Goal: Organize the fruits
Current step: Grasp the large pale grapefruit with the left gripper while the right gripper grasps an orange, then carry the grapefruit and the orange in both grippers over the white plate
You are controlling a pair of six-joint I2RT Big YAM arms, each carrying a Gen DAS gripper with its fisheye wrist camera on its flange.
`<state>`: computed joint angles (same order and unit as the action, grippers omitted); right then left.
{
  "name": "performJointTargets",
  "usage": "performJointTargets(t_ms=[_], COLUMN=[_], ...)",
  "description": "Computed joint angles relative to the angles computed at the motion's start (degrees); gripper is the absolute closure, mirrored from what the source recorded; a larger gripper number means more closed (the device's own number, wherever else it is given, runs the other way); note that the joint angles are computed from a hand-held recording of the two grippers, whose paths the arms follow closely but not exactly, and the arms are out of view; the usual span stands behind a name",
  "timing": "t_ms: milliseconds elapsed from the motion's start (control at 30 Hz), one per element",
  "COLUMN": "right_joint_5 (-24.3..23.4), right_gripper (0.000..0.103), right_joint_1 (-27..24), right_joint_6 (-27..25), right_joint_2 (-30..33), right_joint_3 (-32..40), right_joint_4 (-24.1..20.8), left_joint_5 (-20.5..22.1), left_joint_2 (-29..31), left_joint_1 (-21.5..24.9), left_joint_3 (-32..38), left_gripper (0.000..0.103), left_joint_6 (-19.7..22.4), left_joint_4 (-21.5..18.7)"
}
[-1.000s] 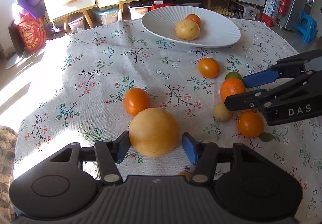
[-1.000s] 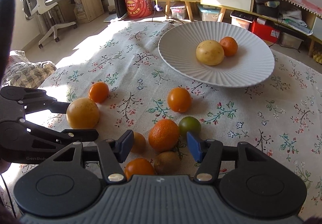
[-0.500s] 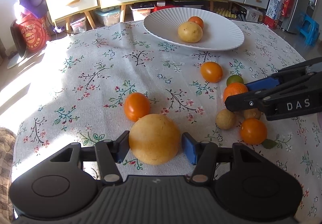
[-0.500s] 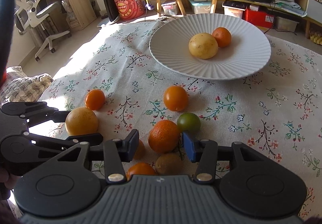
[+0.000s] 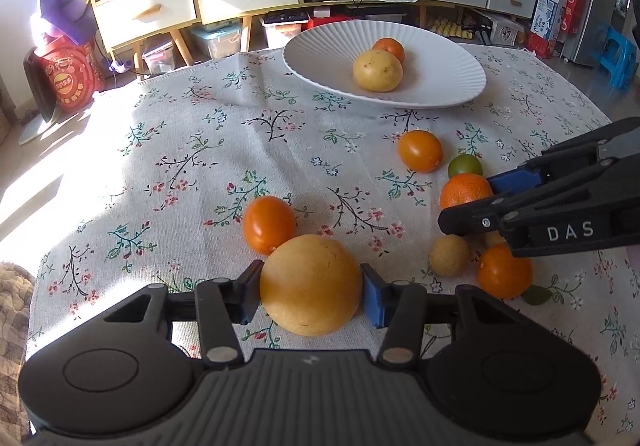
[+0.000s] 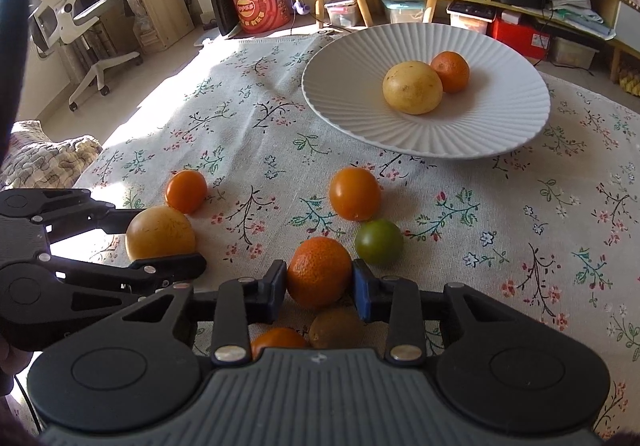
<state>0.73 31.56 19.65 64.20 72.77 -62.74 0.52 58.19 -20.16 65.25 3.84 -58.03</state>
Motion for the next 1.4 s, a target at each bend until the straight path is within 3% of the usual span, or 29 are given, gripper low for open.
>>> performJointTargets(t_ms=[667, 1167, 1400], right_joint_5=[1.05, 0.64, -0.83], right_gripper=[0.071, 0.071, 0.071], right_joint_1=[-1.24, -8.48, -11.52], right_joint_6=[-2.44, -2.19, -2.8], right_joint_2=[-1.76, -1.29, -0.34], right_joint_3=[0.96, 2.97, 3.08], right_joint_4=[1.23, 3.71, 5.93], left_joint_5=[2.36, 1.19, 1.34], left_joint_2=[0.12, 3.77, 8.44], left_joint_1=[-1.08, -5.61, -6.13], left_joint_3=[2.88, 7.55, 12.06], left_gripper=[0.06, 0.06, 0.06], left_joint_6=[-2.08, -5.27, -5.39], left_joint_4=[0.79, 4.2, 4.74])
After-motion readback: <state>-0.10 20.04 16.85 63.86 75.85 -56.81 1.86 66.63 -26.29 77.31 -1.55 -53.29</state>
